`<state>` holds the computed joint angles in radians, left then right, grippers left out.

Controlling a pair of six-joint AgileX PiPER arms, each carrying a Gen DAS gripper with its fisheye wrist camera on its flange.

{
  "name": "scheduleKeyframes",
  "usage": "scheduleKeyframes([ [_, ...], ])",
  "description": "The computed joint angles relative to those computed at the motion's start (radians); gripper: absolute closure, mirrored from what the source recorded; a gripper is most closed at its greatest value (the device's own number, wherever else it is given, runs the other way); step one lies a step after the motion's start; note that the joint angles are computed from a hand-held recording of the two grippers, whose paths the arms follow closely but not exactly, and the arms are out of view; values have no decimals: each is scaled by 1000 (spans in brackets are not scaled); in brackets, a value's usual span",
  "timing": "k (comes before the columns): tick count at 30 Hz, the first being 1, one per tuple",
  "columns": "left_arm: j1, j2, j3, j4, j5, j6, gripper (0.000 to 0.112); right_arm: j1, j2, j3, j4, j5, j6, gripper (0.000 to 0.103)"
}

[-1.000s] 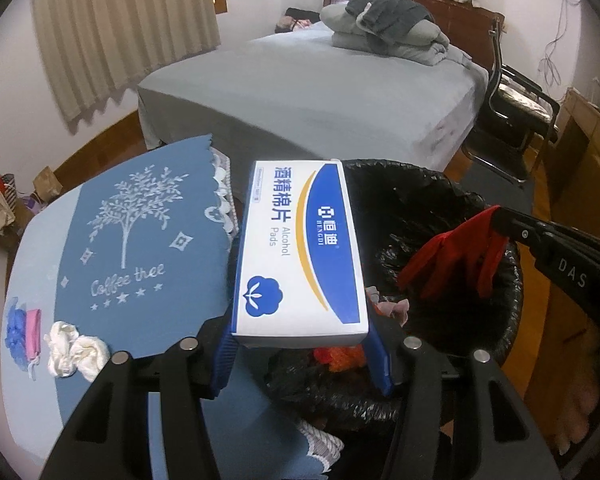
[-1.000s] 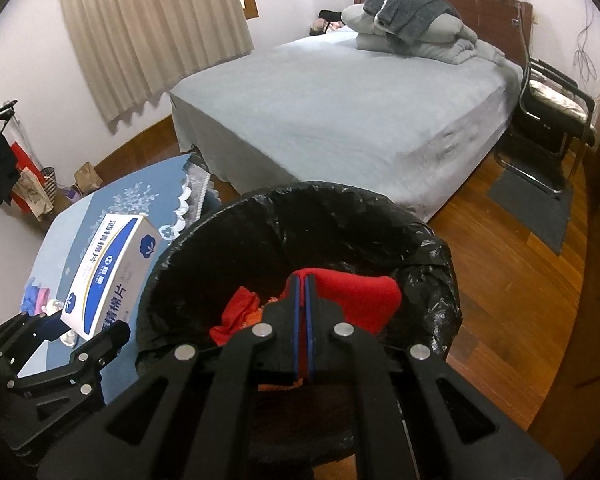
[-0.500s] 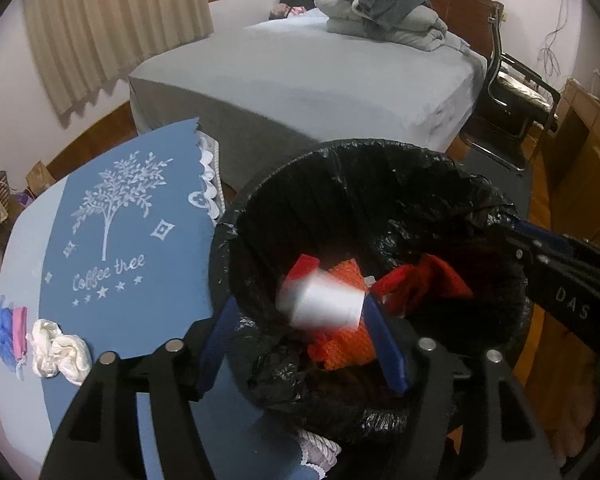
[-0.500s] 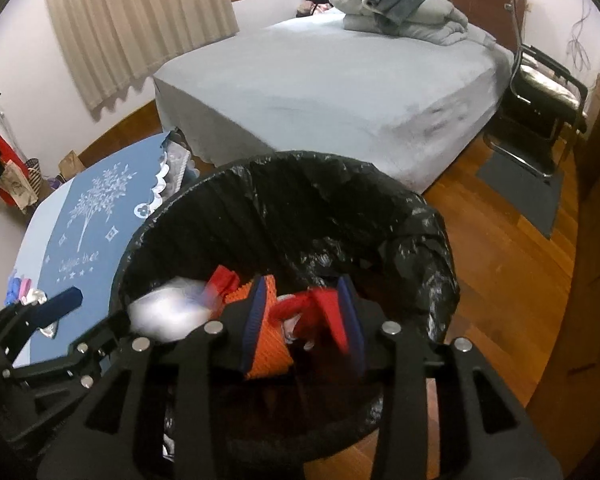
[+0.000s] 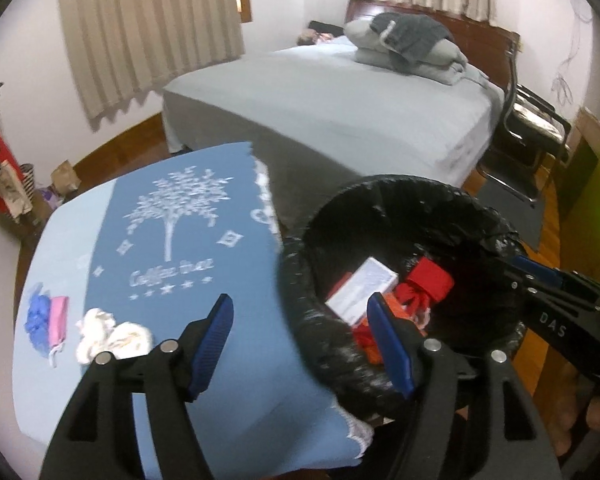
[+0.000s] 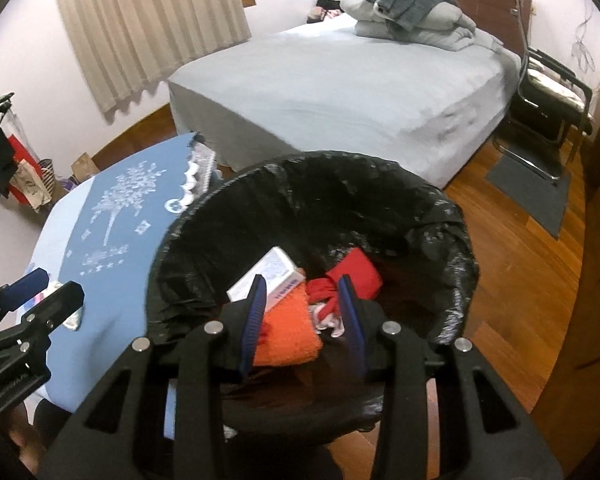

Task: Collect trash
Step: 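Move both open tools back to the white tissues on the table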

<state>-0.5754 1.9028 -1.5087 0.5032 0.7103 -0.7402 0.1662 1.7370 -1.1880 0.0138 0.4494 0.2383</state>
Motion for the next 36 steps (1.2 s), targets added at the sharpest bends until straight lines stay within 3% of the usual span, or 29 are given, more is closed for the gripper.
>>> scheduleKeyframes([
  [10, 90, -201, 237, 105, -42, -82, 28, 184, -15, -44, -136, 32, 173, 56],
  [21, 299, -367, 467, 123, -121, -66, 27, 397, 85, -191, -214, 87, 280, 55],
  [29, 534, -435, 642, 115, -267, 20, 27, 524, 204, -310, -282, 93, 359, 54],
  [36, 666, -451, 704, 83, -361, 103, 27, 582, 315, -428, -287, 108, 382, 53],
])
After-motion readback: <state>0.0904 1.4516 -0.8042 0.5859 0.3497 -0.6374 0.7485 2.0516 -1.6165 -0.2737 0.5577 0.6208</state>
